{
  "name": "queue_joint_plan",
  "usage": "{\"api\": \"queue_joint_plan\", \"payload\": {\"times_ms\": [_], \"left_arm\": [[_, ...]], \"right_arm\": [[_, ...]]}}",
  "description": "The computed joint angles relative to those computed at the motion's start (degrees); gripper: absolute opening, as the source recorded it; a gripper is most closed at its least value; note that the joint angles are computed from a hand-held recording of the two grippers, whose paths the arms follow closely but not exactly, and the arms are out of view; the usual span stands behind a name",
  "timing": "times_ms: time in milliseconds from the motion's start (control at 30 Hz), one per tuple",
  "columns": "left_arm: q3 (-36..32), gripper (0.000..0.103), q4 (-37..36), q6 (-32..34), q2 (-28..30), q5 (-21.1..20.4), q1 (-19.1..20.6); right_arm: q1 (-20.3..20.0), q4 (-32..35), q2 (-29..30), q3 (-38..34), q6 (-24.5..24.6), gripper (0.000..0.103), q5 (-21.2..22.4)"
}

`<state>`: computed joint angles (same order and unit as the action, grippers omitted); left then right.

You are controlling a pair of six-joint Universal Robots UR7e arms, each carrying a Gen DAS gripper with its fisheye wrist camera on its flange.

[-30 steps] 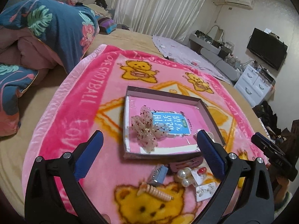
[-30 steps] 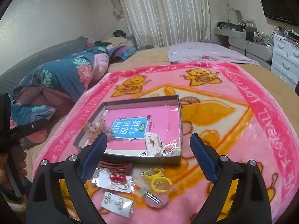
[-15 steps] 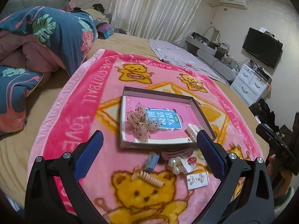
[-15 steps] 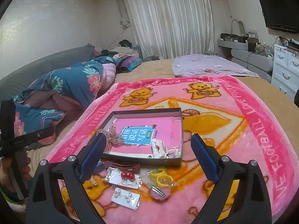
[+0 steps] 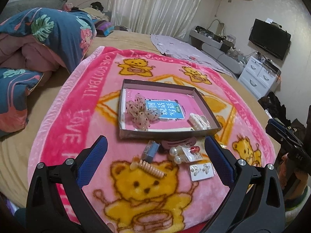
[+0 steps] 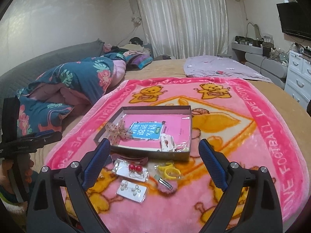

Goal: Organize jewelry
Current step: 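Withdraw both open tools from the box toward the remaining jewelry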

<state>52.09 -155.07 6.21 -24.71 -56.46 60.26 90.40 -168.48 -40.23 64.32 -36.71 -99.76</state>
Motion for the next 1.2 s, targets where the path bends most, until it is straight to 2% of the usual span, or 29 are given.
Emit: {"api": "queue_joint_plan", "payload": {"times_ms": [500, 867, 1200], "left_arm": [[3.7, 0.093, 1.7, 0.1, -0.1, 1.3, -1.0], [3.9, 0.093, 4.6, -0.6, 0.7, 1.8, -0.7], [1.4, 0.093, 8.7, -0.4, 3.0, 1.6, -0.1]], "right_arm": [[-0.5, -0.3, -3.0, 6.8, -2.1, 0.091, -1.0], [-1.3, 1.1, -2.8, 7.3, -2.1, 0.091, -2.1], [-2.3, 2.9, -1.5, 5.8, -1.4, 0.091, -3.3]]}}
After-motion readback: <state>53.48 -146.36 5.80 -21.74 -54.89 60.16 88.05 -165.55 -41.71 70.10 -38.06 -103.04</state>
